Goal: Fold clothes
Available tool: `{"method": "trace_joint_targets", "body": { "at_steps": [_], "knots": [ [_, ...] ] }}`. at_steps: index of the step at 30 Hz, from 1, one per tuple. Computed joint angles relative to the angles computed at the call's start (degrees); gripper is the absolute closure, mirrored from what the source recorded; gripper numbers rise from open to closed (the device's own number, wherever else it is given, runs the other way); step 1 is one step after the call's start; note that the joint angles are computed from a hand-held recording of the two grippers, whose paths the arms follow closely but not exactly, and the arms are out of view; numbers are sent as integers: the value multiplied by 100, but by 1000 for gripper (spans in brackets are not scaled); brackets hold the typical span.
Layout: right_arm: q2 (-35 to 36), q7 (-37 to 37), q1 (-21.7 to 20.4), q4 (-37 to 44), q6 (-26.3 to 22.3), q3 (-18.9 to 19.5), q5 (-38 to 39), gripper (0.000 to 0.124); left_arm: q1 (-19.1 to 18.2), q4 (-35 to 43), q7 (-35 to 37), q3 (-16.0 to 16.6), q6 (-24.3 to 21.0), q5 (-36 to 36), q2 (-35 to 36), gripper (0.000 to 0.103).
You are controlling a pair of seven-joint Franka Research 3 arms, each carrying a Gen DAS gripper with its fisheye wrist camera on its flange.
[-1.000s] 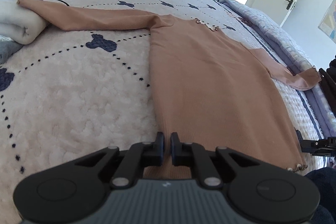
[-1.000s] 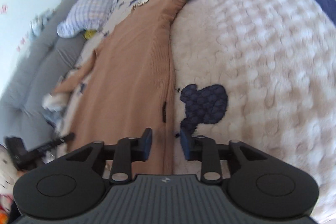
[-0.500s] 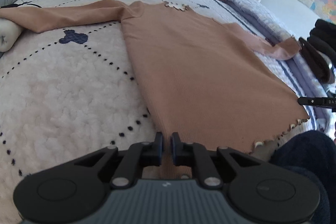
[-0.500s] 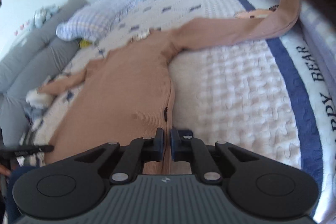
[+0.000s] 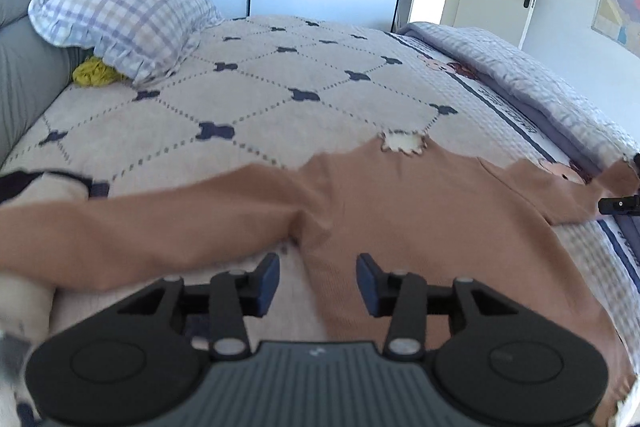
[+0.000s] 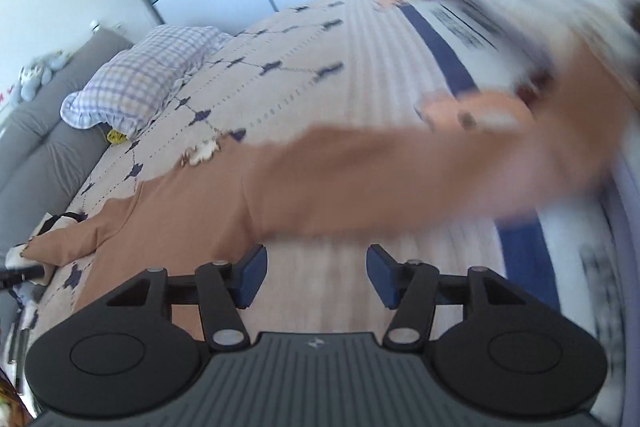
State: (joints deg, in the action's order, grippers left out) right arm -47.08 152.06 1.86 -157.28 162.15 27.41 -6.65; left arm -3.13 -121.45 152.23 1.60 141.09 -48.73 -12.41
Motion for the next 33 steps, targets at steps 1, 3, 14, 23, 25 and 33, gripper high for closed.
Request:
{"method": "trace_joint_targets", "body": {
  "at_steps": [1,3,14,23,25,33],
  "knots": [
    [424,-312,-173,257,190,-117,-174,65,-74,351,10,-86,132,-1,326,59],
    [1291,-912,-467,864,377,-285,-484,66,-118,1019,52,-282,223,1,946,51],
    [4388,-3424,890,3004,267,-1946,106,66,104,2851,-1052,-1103,-192,1777,3017,47],
    [4412,-892,1191,3658,-931,-1840,-4626,118,560,2371,97,-1823,807,959,2701,93],
    [4465,-713,1265,3893,-1268,-1919,-4993,118,480,2431,183,-1879,1194,899,2790,93],
    [5532,-983,1747,4928,-2426,-2299,-4963,116,-200,2702,-1940,-1436,2071,2780,3359,72]
  ]
}}
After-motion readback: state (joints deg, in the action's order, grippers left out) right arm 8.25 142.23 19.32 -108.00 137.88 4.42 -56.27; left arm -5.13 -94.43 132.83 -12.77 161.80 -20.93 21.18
